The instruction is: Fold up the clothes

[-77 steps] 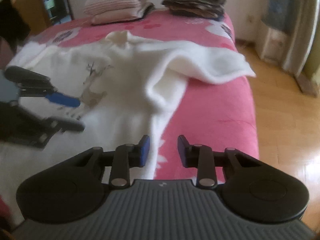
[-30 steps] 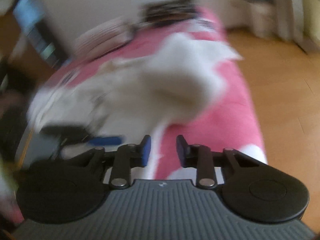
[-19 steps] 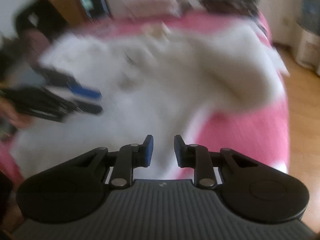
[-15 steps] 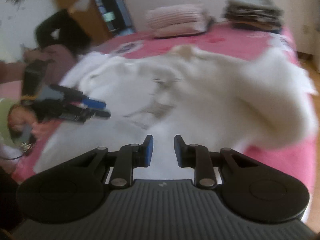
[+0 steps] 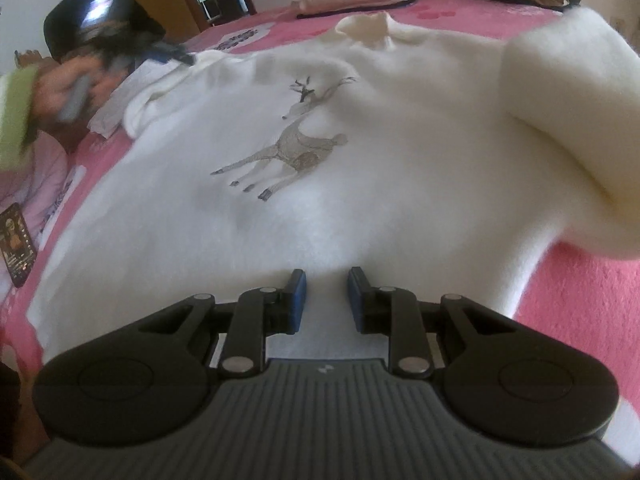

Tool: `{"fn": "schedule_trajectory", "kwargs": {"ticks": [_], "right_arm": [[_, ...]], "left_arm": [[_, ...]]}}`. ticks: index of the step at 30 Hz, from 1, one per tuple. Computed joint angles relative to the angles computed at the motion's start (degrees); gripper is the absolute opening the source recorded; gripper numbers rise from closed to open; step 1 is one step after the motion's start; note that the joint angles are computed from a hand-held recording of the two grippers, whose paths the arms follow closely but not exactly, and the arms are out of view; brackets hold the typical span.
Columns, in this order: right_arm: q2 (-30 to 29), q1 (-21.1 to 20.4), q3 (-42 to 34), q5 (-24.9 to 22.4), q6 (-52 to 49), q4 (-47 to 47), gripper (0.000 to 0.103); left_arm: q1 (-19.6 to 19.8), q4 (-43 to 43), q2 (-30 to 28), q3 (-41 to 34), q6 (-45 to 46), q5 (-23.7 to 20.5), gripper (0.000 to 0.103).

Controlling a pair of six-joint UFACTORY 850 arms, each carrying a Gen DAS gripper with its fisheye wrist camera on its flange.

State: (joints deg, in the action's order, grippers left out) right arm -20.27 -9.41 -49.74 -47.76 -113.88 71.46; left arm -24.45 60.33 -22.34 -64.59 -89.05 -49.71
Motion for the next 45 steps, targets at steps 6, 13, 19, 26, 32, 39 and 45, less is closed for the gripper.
{"fn": "schedule_trajectory", "kwargs": {"ticks": [6,13,19,26,32,39,45], "right_arm": [[-2.8,-0.1,-1.5,-2.8,3.5,2.9,0.022],[-2.0,-0.2,-0.5,-2.3,2.5,3.9,0.022],[-2.7,-0.4,-1.2,-3.1,3.5,3.2,0.022],[-2.7,-0.3,-1.2,-3.0,4.3,3.3,0.022],[-2.2,0.1,-0.9,-2.0,4.5,3.4,0.023],[-1.6,0.6,-0.5,-0.8,4.9,3.4,0.024],[0.0,2.2,-0.1,2.6,4.4,1.8,0.026]], "left_arm": [[2.6,-6.9,-6.4,-7.1,9.6,-3.4,0.035],[-0.2,8.6,4.5,3.2,-18.8,-12.9,0.01],[0.0,9.0,25.1,18.8,-38.1,-21.4,0.01],[4.3,-6.1,37.0,35.5,-43.9,-17.2,0.019],[1.4,-4.9,37.5,35.2,-43.3,-19.7,0.046],[-1.7,4.4,32.5,28.6,-37.1,-13.7,0.058],[6.0,10.0,19.7,20.3,-20.0,16.2,0.062]]}}
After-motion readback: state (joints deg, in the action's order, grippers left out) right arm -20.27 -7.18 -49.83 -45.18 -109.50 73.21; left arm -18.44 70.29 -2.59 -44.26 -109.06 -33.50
